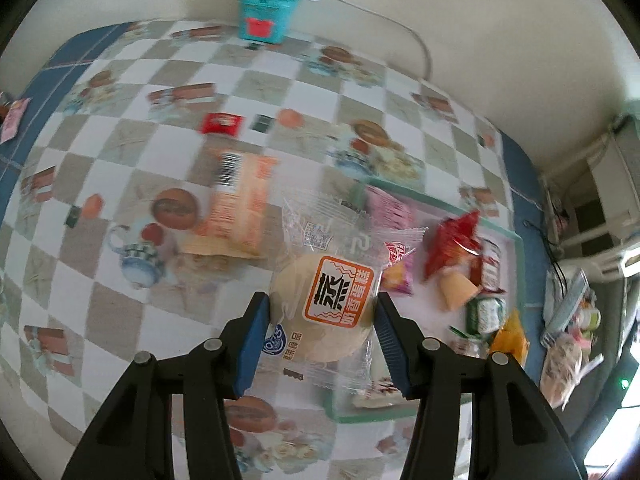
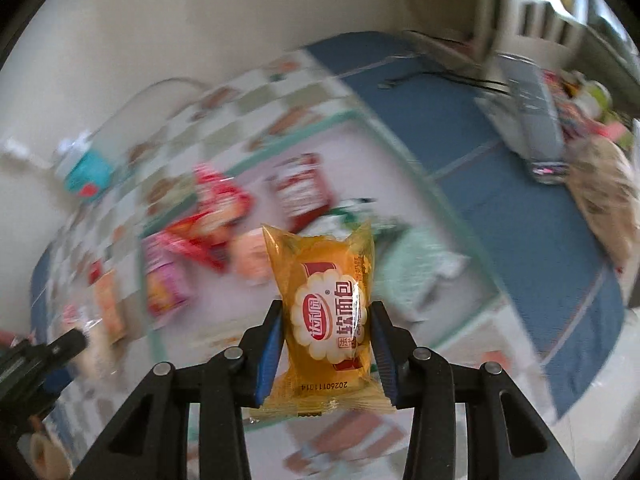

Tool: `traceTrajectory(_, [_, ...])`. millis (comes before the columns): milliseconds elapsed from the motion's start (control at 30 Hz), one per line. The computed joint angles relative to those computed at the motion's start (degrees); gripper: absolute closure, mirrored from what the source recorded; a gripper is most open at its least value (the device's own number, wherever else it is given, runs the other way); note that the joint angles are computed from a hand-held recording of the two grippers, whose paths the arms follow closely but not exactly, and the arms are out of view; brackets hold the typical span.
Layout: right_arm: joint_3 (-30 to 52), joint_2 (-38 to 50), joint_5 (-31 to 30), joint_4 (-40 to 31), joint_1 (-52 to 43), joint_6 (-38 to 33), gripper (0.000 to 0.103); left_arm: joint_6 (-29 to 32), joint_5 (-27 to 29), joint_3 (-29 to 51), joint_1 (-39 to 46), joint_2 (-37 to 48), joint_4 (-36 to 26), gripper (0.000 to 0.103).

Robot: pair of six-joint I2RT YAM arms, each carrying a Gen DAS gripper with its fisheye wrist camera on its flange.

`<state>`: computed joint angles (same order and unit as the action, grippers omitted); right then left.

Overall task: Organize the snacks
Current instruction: 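Carry the yellow bread bag and round bun bag into the tray and open both tools, then withdraw both open tools from the tray toward the remaining snacks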

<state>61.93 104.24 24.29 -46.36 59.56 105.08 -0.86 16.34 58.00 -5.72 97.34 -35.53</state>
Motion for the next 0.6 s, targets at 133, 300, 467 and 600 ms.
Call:
traceTrajectory(133, [-3.49, -2.14, 0.58, 0.34, -0.48, 1.34, 0.059, -1.07, -0.99, -1.41, -5.48, -1.51, 1.13, 0.048])
traceTrajectory(300, [-6.64, -5.06, 2.37, 0.67, -0.13, 1.77, 0.058, -1.63, -0.74, -1.98, -9.83, -2.16, 1.56, 0.048])
traceTrajectory(467, [-6.75, -5.01, 3.27, 0.89, -0.37, 1.45, 0.052, -2.17, -0.71, -2.27, -12.45, -2.19, 2.07, 0.044])
traceTrajectory(600, [-6.5, -4.96, 3.8, -0.05, -0.37, 2.27, 0.025, -2.24, 0.04, -1.67, -12.14, -1.16, 1.47, 0.028])
